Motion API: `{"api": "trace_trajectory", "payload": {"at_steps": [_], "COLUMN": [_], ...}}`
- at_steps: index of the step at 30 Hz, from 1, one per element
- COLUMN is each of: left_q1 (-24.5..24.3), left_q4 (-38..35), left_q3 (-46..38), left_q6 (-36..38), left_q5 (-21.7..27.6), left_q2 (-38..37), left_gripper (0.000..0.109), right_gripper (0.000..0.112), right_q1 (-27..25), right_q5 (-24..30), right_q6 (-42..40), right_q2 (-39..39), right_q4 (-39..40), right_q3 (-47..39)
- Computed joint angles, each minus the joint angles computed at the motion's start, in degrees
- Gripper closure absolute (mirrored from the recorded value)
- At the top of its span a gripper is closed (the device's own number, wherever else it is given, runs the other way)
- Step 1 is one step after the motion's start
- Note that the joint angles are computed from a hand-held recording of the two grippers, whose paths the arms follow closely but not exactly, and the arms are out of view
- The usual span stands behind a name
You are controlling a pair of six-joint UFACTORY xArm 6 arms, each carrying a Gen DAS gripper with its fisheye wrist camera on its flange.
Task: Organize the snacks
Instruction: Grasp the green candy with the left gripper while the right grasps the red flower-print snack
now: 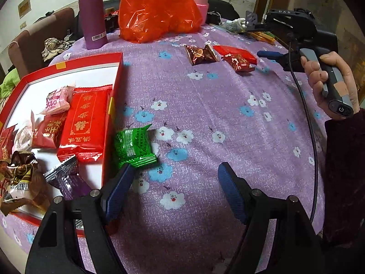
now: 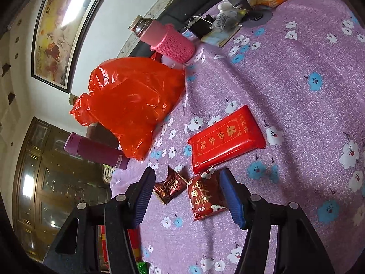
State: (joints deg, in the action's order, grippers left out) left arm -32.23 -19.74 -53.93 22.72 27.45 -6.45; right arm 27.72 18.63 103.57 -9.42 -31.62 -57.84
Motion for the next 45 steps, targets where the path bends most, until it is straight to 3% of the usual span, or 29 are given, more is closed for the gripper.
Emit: {"api": "trace_trajectory", "payload": {"at_steps": [5, 22, 30, 35, 42, 45], "left_q1": [0.3, -0.2, -2.4, -0.8, -1.1, -1.1], "left_q4": [-0.4, 7.4, -0.4, -0.3, 7.9, 14.9], "left_q3": [-2.1, -10.0, -16.6, -16.2, -19.6, -20.7], "left_q6": [0.9, -10.0, -2.7, -4.7, -9.8, -15.3], "left_q5": [-0.2, 0.0, 3.1, 0.4, 0.8, 0.7], "left_q2": [2.1, 9.4, 14.5, 12.6, 16.4, 18.2], "left_gripper": [0.032, 0.032, 0.032, 0.032, 0.032, 0.032], "right_gripper": [0.051, 0.051, 0.051, 0.051, 0.051, 0.051], "right_q1": [-0.1, 0.3, 0.1, 0.0, 0.1, -0.1], "right_q5": [-0.9, -1.7, -1.9, -1.9, -2.3, -2.2], "right_q6": [1.1, -0.9, -1.9, -1.2, -2.4, -1.2], "right_q2": [-0.1, 1.5, 1.8, 1.6, 2.0, 1.5], "right_q4": [-0.5, 1.0, 2.2, 1.9, 2.7, 1.8], "right_q3": [0.5, -0.7, -0.6, -0.3, -0.6, -0.2]}}
